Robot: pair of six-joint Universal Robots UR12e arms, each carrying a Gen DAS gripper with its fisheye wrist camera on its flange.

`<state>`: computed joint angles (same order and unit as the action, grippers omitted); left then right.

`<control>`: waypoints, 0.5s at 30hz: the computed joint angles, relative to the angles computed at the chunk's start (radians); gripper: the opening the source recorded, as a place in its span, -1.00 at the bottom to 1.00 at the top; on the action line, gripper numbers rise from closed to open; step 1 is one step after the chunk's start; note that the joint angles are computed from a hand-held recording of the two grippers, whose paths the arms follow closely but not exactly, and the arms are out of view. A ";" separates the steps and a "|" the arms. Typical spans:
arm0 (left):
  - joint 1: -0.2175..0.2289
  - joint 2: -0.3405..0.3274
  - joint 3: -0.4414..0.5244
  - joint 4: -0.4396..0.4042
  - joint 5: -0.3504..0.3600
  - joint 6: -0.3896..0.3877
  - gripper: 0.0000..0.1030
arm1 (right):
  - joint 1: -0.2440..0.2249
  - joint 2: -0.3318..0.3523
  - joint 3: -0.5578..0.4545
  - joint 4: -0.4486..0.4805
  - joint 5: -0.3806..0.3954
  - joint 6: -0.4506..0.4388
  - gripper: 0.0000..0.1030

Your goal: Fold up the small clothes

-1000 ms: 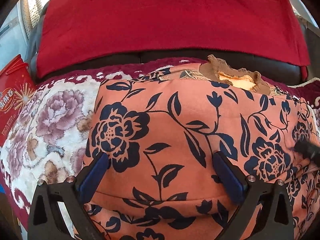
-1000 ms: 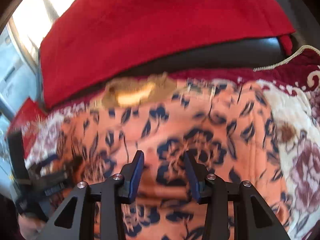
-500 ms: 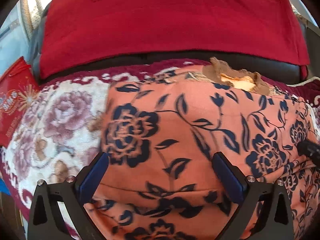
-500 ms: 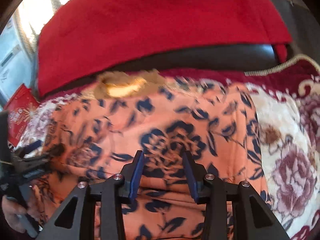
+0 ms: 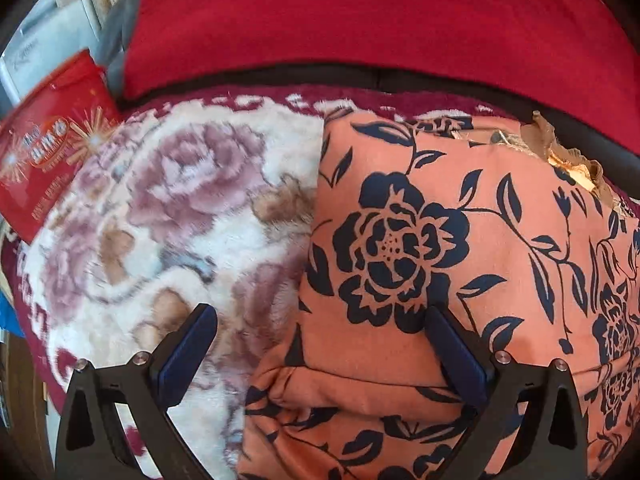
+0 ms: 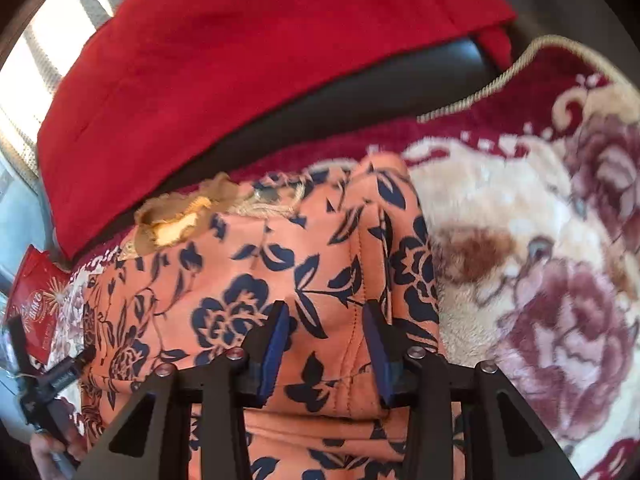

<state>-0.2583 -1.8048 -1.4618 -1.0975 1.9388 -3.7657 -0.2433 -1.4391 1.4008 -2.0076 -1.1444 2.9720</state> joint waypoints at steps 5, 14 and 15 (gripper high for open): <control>-0.015 -0.003 0.009 0.038 0.050 0.024 1.00 | -0.006 0.000 0.007 -0.100 0.036 0.052 -0.20; -0.024 -0.040 0.039 0.038 0.045 0.071 1.00 | 0.011 0.046 -0.029 -0.112 -0.042 0.127 -0.20; -0.025 -0.042 0.045 0.027 0.047 0.067 1.00 | 0.009 0.040 -0.025 -0.122 -0.035 0.131 -0.16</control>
